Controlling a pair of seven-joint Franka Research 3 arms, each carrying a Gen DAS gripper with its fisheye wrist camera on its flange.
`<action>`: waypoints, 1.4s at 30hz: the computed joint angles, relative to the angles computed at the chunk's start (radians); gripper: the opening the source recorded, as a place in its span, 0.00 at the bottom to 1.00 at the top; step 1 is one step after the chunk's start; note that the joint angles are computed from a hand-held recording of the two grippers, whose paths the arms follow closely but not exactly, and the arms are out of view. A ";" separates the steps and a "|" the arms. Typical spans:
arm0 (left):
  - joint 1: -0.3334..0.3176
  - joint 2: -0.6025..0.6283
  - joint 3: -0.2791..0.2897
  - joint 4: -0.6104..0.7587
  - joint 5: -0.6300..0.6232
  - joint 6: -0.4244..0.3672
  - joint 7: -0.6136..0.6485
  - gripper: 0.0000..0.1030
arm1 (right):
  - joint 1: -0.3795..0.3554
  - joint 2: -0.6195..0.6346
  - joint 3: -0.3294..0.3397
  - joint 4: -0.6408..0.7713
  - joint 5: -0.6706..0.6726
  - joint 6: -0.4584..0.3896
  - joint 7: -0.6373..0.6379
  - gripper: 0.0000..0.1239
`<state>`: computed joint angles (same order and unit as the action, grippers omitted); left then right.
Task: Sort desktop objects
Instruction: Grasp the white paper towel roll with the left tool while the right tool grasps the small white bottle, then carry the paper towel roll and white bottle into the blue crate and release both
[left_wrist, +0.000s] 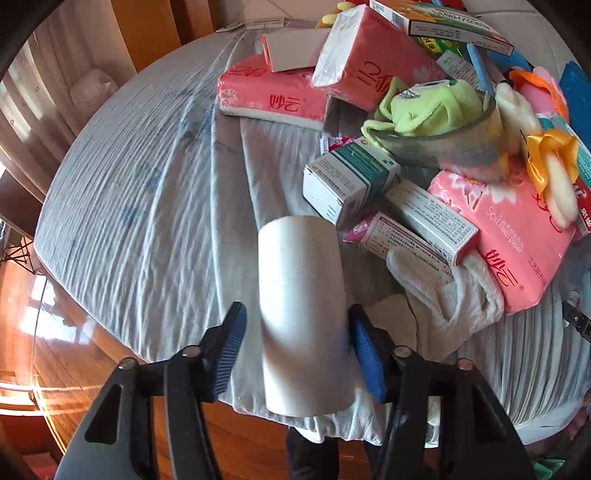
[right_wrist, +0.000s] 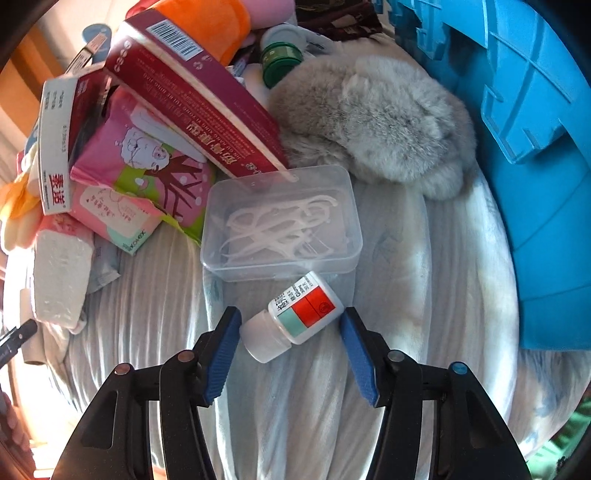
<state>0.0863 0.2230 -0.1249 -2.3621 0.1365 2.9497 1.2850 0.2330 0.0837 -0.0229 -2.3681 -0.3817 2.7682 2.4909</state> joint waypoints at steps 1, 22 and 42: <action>0.003 -0.001 -0.001 -0.004 0.022 0.007 -0.014 0.45 | 0.002 -0.002 -0.001 -0.002 -0.015 -0.001 0.003 0.44; -0.021 -0.060 0.050 -0.059 0.216 0.082 -0.136 0.44 | -0.068 -0.146 0.075 -0.174 0.019 0.031 0.012 0.49; -0.008 -0.200 -0.020 -0.131 -0.040 0.160 0.092 0.44 | -0.109 -0.366 0.163 -0.242 -0.093 -0.014 0.006 0.22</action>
